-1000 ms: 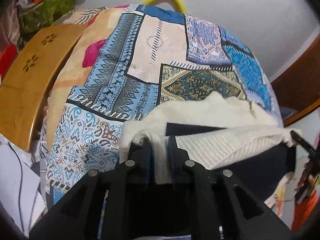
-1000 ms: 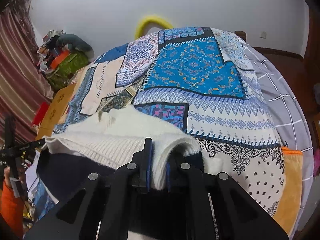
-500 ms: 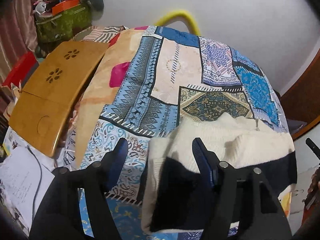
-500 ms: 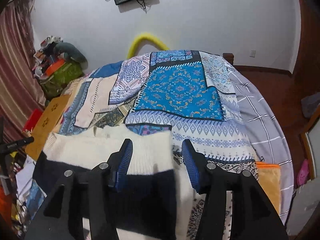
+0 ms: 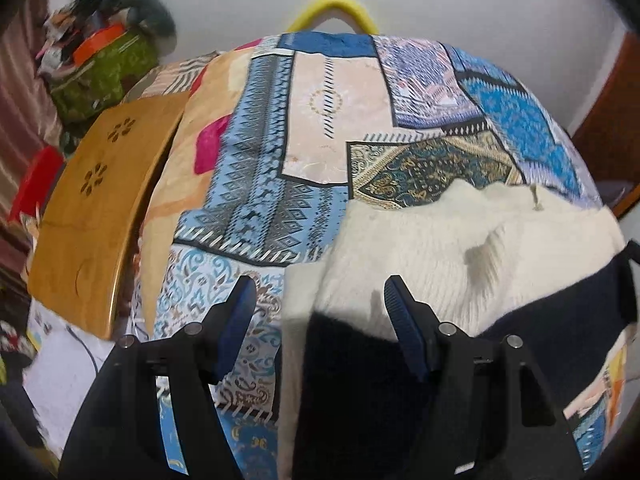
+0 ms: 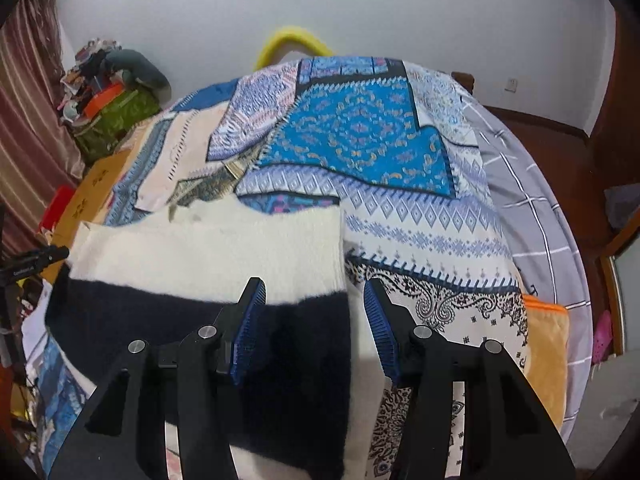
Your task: Fold small clothes
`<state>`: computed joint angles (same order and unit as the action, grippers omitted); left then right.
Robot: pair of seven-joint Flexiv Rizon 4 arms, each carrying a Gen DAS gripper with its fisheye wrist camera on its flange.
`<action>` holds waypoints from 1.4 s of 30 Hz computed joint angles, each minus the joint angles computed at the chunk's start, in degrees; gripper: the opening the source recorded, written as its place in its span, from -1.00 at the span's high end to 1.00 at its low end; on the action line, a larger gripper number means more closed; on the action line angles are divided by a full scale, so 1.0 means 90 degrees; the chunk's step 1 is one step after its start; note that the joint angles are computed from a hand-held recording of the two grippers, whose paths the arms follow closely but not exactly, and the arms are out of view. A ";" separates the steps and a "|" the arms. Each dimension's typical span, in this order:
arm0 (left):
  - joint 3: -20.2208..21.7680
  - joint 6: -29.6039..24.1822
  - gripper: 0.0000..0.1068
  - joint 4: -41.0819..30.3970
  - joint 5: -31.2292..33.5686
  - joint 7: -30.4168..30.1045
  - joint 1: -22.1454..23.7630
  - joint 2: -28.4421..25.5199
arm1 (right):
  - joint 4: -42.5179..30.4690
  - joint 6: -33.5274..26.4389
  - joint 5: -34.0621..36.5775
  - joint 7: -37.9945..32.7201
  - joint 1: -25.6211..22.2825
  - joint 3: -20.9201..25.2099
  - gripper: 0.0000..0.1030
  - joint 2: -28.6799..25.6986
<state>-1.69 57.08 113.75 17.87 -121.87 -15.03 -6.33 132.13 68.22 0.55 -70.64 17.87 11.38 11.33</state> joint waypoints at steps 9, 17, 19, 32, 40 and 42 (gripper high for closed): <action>-0.0025 -0.0131 0.40 -0.0649 0.0086 0.0565 -0.0207 -0.0760 | -0.0092 -0.0060 -0.0078 -0.0002 -0.0037 -0.0025 0.08 -0.0304; 0.0320 0.0200 0.87 -0.0504 0.0156 0.0073 -0.0286 -0.0677 | -0.0234 -0.0027 0.0381 -0.0484 0.0112 -0.0064 0.64 -0.0516; 0.0347 0.0219 0.87 -0.0454 0.0155 -0.0011 -0.0218 -0.0595 | -0.0235 -0.0069 0.0275 -0.0519 0.0078 -0.0023 0.71 -0.0555; 0.0262 -0.0224 0.59 -0.0515 0.0226 0.0091 -0.0160 -0.0623 | 0.0011 0.0060 -0.0307 0.0066 -0.0137 0.0026 0.74 -0.0394; 0.0224 -0.0277 0.00 -0.0086 0.0263 -0.0051 -0.0025 0.0031 | 0.0086 -0.0324 -0.0348 0.0225 -0.0225 0.0040 0.12 0.0111; 0.0172 -0.0350 -0.01 0.0002 0.0278 -0.0083 0.0026 0.0215 | 0.0126 -0.0317 -0.0420 0.0261 -0.0219 0.0070 0.11 0.0259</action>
